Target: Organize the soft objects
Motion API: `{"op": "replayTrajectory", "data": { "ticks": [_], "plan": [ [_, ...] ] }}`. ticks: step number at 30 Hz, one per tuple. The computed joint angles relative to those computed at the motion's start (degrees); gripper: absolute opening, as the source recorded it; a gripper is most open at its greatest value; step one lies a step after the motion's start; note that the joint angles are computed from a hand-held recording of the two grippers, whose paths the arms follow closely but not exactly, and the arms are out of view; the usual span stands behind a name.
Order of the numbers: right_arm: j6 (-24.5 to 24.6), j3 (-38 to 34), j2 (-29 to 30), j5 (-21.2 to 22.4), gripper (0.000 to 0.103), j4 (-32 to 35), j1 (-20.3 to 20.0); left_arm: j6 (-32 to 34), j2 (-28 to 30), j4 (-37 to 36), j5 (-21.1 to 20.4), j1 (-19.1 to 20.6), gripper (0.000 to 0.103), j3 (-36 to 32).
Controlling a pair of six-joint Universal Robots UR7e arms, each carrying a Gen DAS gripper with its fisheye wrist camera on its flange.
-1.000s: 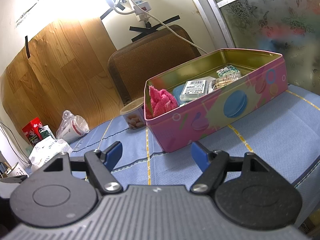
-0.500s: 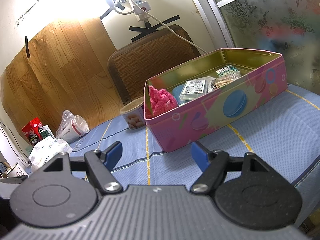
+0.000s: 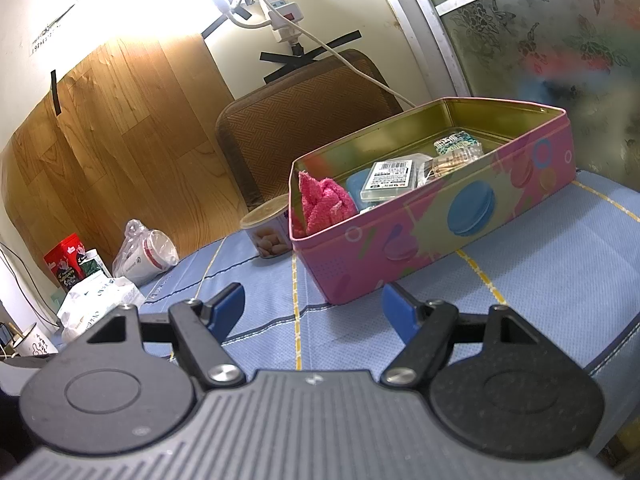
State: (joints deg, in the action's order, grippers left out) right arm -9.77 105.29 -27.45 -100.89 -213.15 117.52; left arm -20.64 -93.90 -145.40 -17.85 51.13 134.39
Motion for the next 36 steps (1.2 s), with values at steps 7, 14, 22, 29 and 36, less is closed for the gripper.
{"op": "replayTrajectory", "data": {
  "ticks": [7,14,22,29,36],
  "plan": [
    [-0.23,-0.11,0.12,-0.08,0.078,0.08,0.06,-0.41,-0.08,0.80,-0.72,0.19,0.103,-0.34],
    [-0.23,-0.12,0.14,-0.11,0.078,0.06,0.06,-0.61,-0.22,1.26,-1.30,0.46,0.103,-0.55],
    [-0.22,-0.14,0.23,-0.12,0.078,-0.02,0.08,-0.89,-0.45,1.57,-1.72,0.55,0.103,-0.62],
    [-0.21,-0.12,0.25,-0.17,0.078,-0.06,0.07,-1.37,-0.31,1.83,-1.80,0.53,0.103,-0.61],
    [-0.21,-0.13,0.33,-0.23,0.078,-0.14,0.12,-1.76,-0.46,2.36,-1.90,0.53,0.103,-0.66]
  ]
}}
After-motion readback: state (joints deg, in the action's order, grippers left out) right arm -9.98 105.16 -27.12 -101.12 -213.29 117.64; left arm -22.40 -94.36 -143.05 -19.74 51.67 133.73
